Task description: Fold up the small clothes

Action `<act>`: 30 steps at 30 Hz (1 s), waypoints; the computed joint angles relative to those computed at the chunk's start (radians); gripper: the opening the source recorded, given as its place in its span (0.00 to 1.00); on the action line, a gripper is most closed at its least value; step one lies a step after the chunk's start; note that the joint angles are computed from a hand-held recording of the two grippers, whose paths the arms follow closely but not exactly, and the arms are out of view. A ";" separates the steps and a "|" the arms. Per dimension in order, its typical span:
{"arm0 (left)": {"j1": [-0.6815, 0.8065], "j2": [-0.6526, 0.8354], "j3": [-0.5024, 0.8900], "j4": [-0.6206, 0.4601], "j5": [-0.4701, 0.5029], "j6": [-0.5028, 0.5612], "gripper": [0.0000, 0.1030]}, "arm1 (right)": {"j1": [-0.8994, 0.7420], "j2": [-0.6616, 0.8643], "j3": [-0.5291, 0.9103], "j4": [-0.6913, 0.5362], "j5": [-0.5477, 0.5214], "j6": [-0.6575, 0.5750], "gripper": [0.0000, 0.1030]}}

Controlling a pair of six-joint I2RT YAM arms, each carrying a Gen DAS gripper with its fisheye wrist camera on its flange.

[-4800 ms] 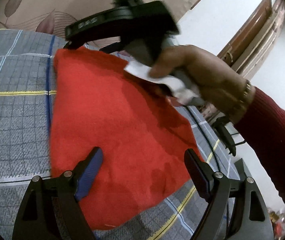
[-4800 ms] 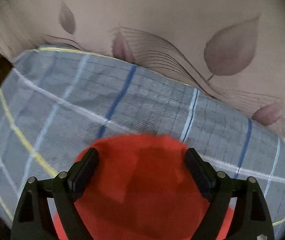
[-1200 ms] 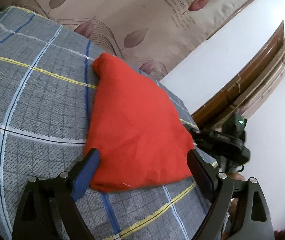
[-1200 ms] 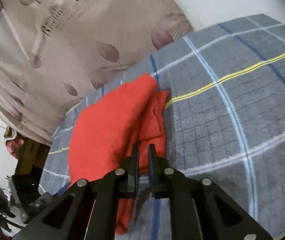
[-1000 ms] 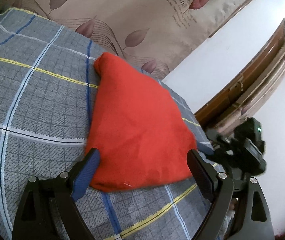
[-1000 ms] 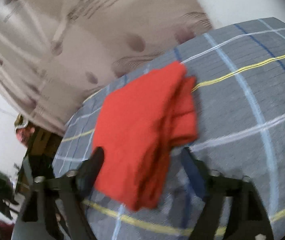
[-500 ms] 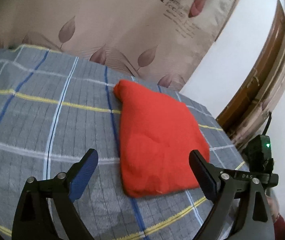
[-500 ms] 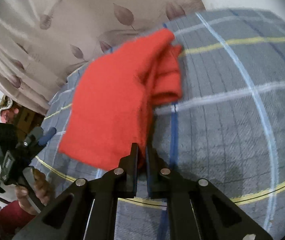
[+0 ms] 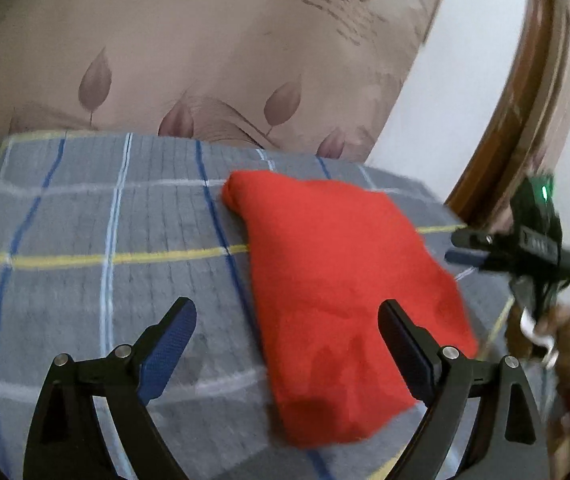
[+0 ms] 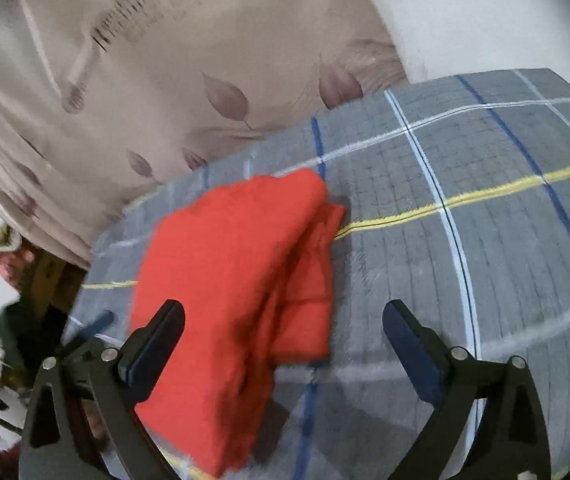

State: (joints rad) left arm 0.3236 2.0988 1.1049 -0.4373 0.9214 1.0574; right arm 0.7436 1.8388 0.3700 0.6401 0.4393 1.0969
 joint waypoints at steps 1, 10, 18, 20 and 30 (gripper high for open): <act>-0.014 -0.023 -0.035 0.071 -0.021 -0.023 0.89 | -0.030 0.032 0.021 0.002 -0.035 -0.018 0.96; -0.073 -0.095 -0.199 0.413 -0.109 -0.082 0.95 | -0.139 0.235 0.098 0.249 -0.258 -0.117 0.97; -0.097 -0.070 -0.184 0.443 -0.143 -0.091 0.95 | -0.186 0.311 0.048 0.472 -0.328 -0.113 0.96; -0.103 -0.063 -0.174 0.439 -0.148 -0.095 0.95 | -0.202 0.315 0.041 0.487 -0.329 -0.113 0.96; -0.133 0.005 -0.068 0.324 -0.153 -0.084 0.97 | -0.212 0.296 0.088 0.402 -0.402 -0.185 0.99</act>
State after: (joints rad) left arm 0.1909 2.1040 1.0372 -0.1129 0.7686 0.9733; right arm 0.5317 2.1344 0.4578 1.0420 0.0369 0.9120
